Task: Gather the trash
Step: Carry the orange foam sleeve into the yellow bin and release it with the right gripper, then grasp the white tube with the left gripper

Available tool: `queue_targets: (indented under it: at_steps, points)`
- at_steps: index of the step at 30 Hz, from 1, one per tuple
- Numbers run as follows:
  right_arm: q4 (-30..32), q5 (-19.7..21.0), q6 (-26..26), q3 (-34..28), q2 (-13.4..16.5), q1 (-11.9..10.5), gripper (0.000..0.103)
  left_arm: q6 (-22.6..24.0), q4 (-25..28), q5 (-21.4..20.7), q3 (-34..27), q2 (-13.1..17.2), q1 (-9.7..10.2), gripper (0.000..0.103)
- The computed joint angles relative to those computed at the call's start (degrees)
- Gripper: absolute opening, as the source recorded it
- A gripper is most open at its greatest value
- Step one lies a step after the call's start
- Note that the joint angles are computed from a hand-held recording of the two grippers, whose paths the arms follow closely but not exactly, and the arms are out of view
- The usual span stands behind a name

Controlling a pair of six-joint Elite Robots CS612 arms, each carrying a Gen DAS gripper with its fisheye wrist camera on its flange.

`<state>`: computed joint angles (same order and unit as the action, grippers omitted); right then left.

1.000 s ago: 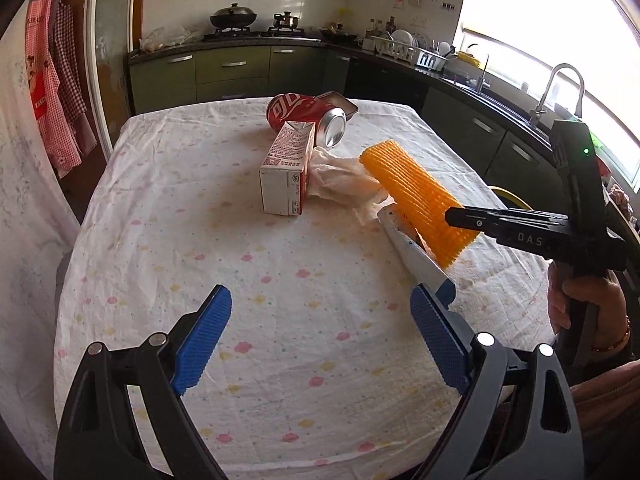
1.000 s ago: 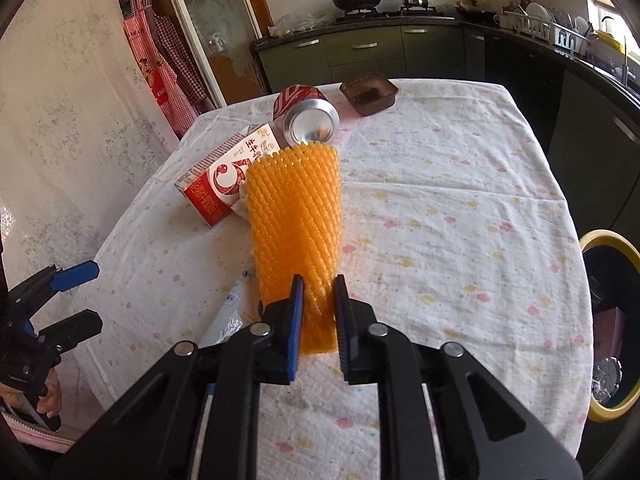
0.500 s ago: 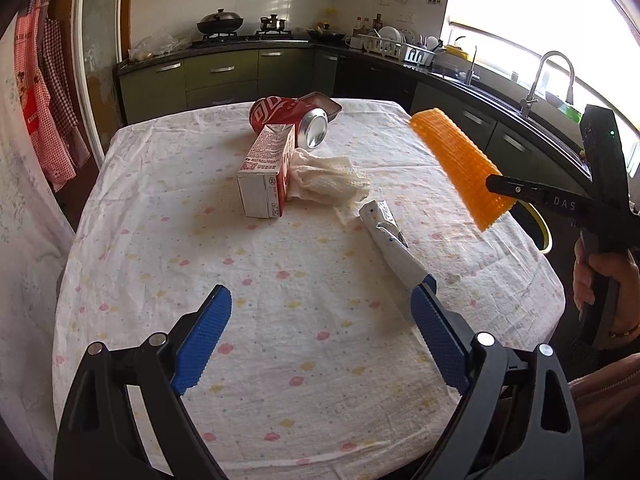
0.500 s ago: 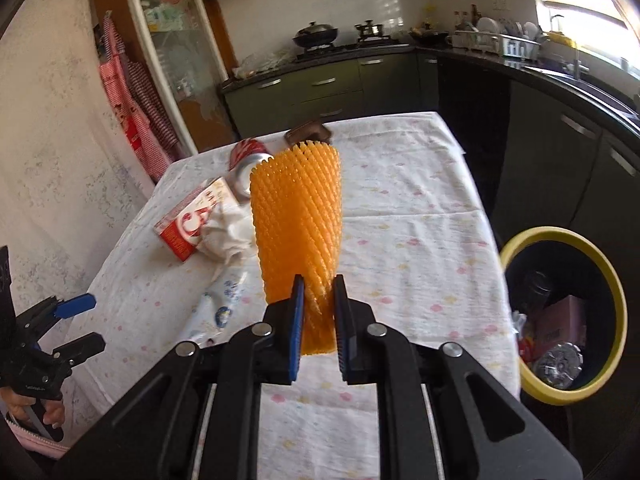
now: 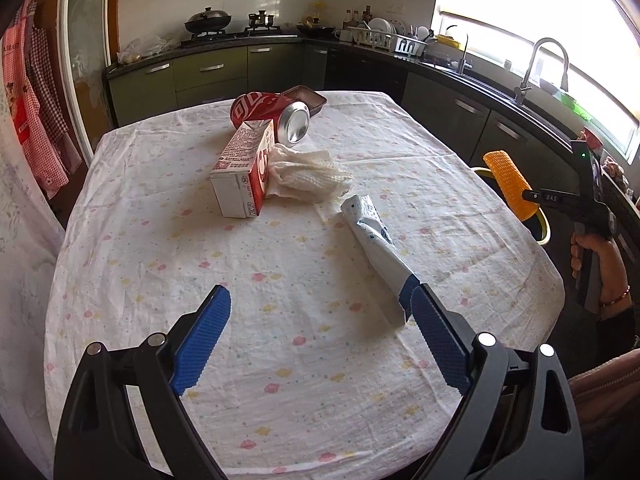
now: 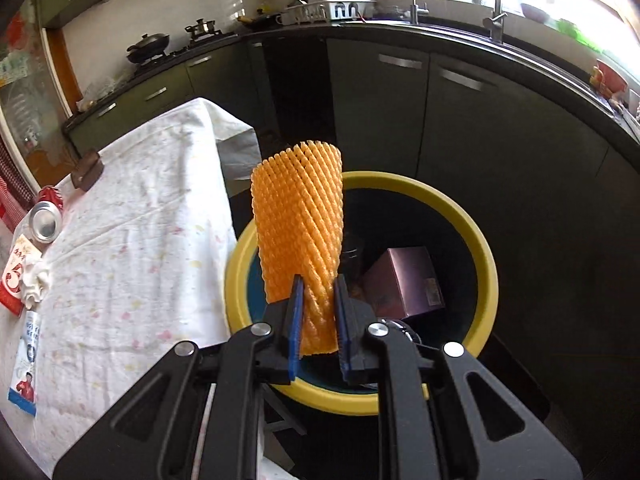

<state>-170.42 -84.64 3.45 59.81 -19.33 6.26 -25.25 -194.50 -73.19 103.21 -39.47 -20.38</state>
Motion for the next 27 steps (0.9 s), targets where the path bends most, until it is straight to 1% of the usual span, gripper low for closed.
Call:
queue_targets:
  at_steps: [2,3,4,5,6,9,13,15,17,21,25,27]
  points:
    - [1.8,-0.8,0.7,-1.7,1.0,0.0,0.018,0.2,0.3,-0.2,-0.2,0.1,0.00,0.091]
    - [2.2,-1.5,1.3,-2.5,1.5,0.0,0.022,0.2,0.4,-0.3,-0.4,0.2,0.01,0.091]
    - [2.9,-2.5,1.9,-3.3,2.0,0.0,0.027,0.2,0.5,-0.4,-0.5,0.2,0.00,0.091]
    - [3.0,-3.6,2.7,-3.7,2.4,0.1,0.039,0.2,0.6,-0.5,-0.5,0.2,0.00,0.091]
    - [2.4,-4.0,3.6,-3.8,2.5,0.0,0.045,0.3,0.7,-0.6,-0.6,0.2,0.00,0.091]
    - [-0.6,-4.1,4.5,-2.2,2.0,0.0,0.046,0.4,1.0,-0.9,-0.7,0.3,0.00,0.091]
    - [-3.8,-3.1,2.9,0.8,0.4,0.2,0.048,0.2,1.4,-2.1,-1.3,0.7,0.14,0.091]
    - [-5.4,-2.7,1.6,2.1,-0.2,0.5,0.053,-0.1,2.2,-3.2,-1.9,1.0,0.29,0.092]
    - [-6.4,-2.5,0.4,3.0,-0.7,0.8,0.054,-0.3,3.4,-4.0,-2.7,1.3,0.36,0.092]
    - [-7.2,-0.6,-0.4,4.2,-1.4,0.9,0.054,-1.0,6.3,-6.1,-4.9,2.0,0.70,0.092]
    - [-7.0,0.8,-0.4,4.4,-1.5,1.0,0.054,-2.1,9.5,-9.2,-8.1,3.1,1.12,0.092]
    - [-7.1,1.3,-0.3,4.6,-1.6,0.9,0.054,-1.9,11.2,-9.0,-9.5,3.5,0.87,0.092]
